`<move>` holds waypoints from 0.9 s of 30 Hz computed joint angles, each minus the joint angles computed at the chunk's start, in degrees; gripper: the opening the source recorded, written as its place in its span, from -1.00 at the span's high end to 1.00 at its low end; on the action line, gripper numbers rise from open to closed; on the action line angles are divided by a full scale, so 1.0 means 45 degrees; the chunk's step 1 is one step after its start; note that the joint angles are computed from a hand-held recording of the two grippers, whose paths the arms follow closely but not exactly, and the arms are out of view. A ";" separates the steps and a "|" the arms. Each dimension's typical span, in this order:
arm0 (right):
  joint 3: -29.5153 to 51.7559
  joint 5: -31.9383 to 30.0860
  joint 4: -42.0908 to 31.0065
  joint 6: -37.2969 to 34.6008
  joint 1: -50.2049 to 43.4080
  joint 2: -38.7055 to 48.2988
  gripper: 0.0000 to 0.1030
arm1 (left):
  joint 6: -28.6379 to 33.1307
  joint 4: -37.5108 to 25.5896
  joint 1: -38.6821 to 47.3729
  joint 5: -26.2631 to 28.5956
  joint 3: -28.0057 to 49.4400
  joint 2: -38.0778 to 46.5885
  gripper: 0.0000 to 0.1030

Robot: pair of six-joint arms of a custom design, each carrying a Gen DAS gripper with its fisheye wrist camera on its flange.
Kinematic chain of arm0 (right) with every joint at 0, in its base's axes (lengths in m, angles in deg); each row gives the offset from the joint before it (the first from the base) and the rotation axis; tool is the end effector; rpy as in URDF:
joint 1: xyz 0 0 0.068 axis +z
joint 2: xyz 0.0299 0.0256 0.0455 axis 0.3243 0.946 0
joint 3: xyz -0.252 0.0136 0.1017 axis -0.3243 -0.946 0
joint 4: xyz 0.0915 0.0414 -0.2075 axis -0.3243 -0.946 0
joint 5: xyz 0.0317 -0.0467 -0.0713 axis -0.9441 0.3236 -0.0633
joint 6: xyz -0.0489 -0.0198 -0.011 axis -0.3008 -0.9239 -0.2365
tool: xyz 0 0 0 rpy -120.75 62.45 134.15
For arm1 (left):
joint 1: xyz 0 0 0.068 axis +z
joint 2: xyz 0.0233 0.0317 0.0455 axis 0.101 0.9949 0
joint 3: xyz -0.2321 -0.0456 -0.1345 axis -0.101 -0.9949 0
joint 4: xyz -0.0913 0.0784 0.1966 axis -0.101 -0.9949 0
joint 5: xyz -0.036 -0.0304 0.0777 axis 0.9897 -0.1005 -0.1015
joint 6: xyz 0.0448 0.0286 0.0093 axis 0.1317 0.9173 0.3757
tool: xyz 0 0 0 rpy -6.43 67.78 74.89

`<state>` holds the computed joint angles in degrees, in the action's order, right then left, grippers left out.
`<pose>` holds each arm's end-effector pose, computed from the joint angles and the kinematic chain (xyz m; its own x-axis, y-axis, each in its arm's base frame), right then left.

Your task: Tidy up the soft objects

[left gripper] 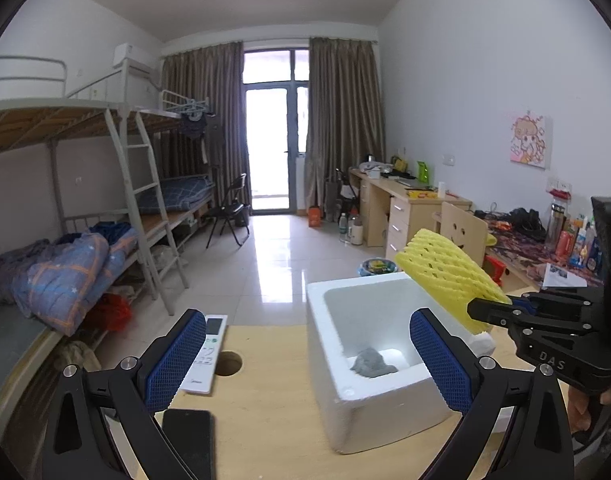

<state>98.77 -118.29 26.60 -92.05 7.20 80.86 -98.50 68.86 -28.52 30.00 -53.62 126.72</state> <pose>0.2889 -0.0356 0.1274 -0.3981 -0.2962 -0.8682 -0.6180 0.7860 0.0153 0.2070 -0.1149 0.1312 -0.3601 -0.0403 -0.9320 -0.1177 0.9930 0.0025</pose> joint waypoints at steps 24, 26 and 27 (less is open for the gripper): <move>-0.0199 0.0980 0.0691 0.0598 0.0982 -0.0061 -0.36 | -0.0417 0.0786 -0.0087 -0.0411 -0.1609 -0.0902 -0.98; -0.0326 0.0869 0.0671 0.0570 0.0842 -0.0217 -0.43 | -0.0495 0.0763 -0.0274 -0.0553 -0.1714 -0.1044 -0.98; -0.0478 0.0764 0.0787 0.0580 0.0736 -0.0345 -0.57 | -0.0580 0.0737 -0.0389 -0.0634 -0.1821 -0.1182 -0.98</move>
